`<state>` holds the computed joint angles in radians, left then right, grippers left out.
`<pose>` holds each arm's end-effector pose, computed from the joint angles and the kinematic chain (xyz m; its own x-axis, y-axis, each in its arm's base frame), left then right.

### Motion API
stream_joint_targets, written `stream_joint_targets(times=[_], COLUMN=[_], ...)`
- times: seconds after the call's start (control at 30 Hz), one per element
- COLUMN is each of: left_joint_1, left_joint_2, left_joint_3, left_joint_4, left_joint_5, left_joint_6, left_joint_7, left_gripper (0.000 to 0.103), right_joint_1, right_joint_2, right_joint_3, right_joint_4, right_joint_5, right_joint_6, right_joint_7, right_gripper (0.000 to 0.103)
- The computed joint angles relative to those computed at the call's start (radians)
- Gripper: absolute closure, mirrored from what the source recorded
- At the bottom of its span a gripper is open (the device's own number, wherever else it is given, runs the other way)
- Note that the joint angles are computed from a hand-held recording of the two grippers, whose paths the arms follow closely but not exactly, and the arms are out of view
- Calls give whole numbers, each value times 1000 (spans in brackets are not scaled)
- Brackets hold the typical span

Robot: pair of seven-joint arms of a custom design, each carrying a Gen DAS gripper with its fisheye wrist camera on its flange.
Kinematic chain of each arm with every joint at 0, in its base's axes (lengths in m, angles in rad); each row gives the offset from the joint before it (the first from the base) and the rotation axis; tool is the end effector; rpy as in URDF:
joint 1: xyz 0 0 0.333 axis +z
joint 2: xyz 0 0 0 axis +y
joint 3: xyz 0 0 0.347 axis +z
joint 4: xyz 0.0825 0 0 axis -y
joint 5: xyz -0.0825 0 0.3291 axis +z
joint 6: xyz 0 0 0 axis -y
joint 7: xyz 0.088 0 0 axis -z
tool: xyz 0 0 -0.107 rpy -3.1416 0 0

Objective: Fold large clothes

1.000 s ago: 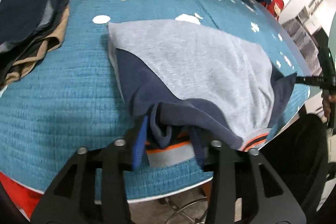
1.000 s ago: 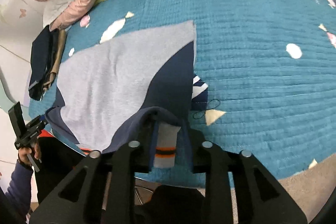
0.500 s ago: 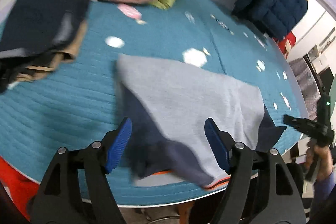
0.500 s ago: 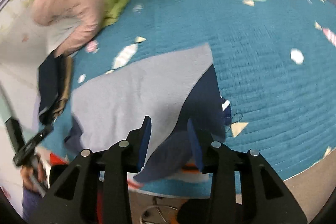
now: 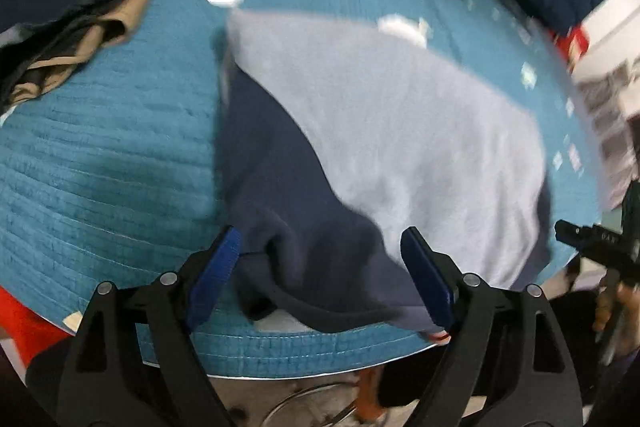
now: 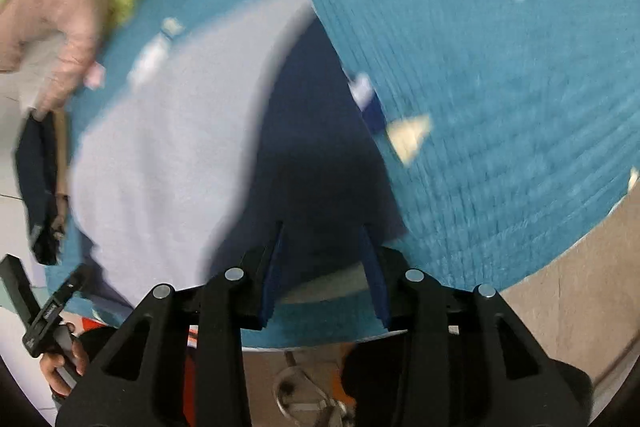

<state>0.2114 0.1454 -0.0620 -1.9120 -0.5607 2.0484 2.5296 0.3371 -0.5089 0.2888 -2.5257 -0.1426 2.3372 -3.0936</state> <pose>0.5502 0.0552 0.4834 -0.5393 -0.7729 0.3343 -0.8327 0.4300 -0.3490 0.2820 0.2192 0.5271 -0.7406 -0.6074 -0.2875 -0.5542 0.7940 -0.2497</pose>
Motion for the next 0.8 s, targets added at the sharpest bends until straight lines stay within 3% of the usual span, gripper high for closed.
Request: stream_joint_targets(times=[0.07,0.17,0.23,0.3,0.33,0.43,0.57,0.63,0.7,0.8], left_joint_1=[17,35,32,37,40,40,47,47,48,51], left_joint_2=[21,56,85,105,107,95,112,107,106,108], left_joint_3=[8,13,13,7,5,-2,-3,-7,-8,-9], left_joint_4=[39,85,115,130,123,84,83,68,64,70], left_joint_5=[-45,-70,-30,1,12,29,51,59,63,60], left_joint_6=[-16,-16,-14,-31,-28,10,-14,4,7,-10], left_joint_7=[-31,-121,-196,-229,-235,-243,-264,-247,-244,-249], left_gripper=[17,15,14,14,14,14,14,14,14,14], right_joint_1=[-34,-78,-83,-59,-48,-22,9,31,50,76], right_joint_2=[33,155,260,344,396,506,598,625,620,587], right_joint_3=[23,6,-17,-66,-87,-128,-162,-186,-204,-201], right_joint_4=[61,132,185,213,238,308,326,292,280,304], right_joint_5=[-81,-199,-227,-185,-153,-107,17,4,-6,-41], right_joint_6=[22,224,315,397,426,401,381,460,483,395], right_joint_7=[-2,-42,-70,-130,-163,-206,-263,-220,-182,-175], right_gripper=[66,69,77,99,102,103,103,103,103,103])
